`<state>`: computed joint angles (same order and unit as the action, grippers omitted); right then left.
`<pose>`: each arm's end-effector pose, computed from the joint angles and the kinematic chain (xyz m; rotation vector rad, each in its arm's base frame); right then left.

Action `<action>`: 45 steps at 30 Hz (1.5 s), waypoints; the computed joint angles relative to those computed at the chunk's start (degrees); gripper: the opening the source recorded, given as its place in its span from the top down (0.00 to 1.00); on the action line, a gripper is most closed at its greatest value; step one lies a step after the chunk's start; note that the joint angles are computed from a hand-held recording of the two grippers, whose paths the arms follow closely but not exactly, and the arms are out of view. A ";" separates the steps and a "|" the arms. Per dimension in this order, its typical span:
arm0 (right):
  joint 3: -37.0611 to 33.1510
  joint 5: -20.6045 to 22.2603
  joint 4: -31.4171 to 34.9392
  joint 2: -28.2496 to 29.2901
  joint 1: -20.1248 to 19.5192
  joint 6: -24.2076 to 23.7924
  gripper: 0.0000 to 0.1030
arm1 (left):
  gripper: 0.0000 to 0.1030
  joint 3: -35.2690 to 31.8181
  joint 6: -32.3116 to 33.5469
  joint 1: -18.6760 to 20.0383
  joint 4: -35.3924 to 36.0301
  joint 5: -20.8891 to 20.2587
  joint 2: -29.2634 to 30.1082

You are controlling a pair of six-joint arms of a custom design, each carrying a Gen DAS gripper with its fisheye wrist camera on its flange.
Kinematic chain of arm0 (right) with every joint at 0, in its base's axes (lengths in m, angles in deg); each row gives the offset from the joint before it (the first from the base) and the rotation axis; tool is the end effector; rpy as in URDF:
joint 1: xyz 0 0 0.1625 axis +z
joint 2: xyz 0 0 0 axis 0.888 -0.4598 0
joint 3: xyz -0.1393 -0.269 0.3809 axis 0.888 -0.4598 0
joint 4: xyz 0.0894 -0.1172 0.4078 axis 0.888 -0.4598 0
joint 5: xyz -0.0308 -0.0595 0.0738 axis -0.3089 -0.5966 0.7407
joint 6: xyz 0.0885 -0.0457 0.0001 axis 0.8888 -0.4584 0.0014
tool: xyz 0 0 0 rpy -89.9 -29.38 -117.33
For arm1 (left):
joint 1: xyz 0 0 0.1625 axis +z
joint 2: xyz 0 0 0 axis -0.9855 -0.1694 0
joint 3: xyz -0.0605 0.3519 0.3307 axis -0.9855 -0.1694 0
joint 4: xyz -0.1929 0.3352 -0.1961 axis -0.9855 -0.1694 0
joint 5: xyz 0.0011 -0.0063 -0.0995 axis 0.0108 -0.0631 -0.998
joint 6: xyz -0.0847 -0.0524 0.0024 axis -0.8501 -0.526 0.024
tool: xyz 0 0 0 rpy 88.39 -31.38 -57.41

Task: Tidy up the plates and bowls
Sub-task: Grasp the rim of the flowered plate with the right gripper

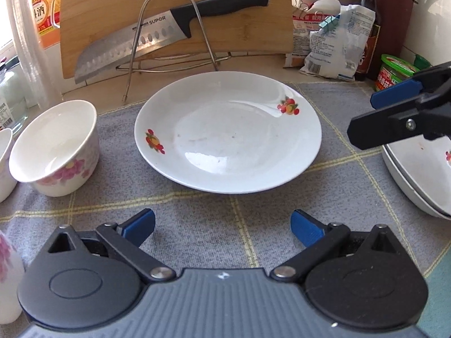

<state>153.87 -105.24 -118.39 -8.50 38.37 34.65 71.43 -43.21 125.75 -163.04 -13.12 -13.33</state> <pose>0.2103 -0.5200 0.1582 1.0658 -2.5641 0.4142 -0.1310 -0.4398 0.1180 0.4640 2.2391 -0.7854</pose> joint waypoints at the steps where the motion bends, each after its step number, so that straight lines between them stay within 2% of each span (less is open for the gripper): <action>1: -0.26 -0.65 -0.26 0.52 0.16 0.18 0.00 | 0.01 -0.20 1.52 0.65 -0.79 -0.45 0.18; 4: -1.49 -2.59 -0.67 2.24 0.66 1.25 0.00 | 0.00 -0.30 7.46 2.06 -5.34 -2.62 0.58; 8: -3.45 -3.65 -0.33 4.26 0.95 3.39 0.00 | 0.01 -1.03 12.88 3.47 -7.54 -5.10 0.46; 16: -9.30 -4.02 4.68 8.88 1.19 4.16 0.00 | 0.01 -1.24 18.04 4.81 -11.70 -7.12 1.02; 27: -15.63 -3.61 13.70 12.75 0.20 4.22 0.00 | 0.00 -0.76 18.74 4.77 -13.92 -6.89 1.49; 45: -23.92 1.91 23.76 15.65 -0.68 1.80 0.00 | 0.00 0.72 20.43 4.33 -16.95 -7.32 1.38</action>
<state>129.95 -103.32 -94.63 7.16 37.69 36.45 72.14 -22.78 130.08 -179.99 -20.44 -11.95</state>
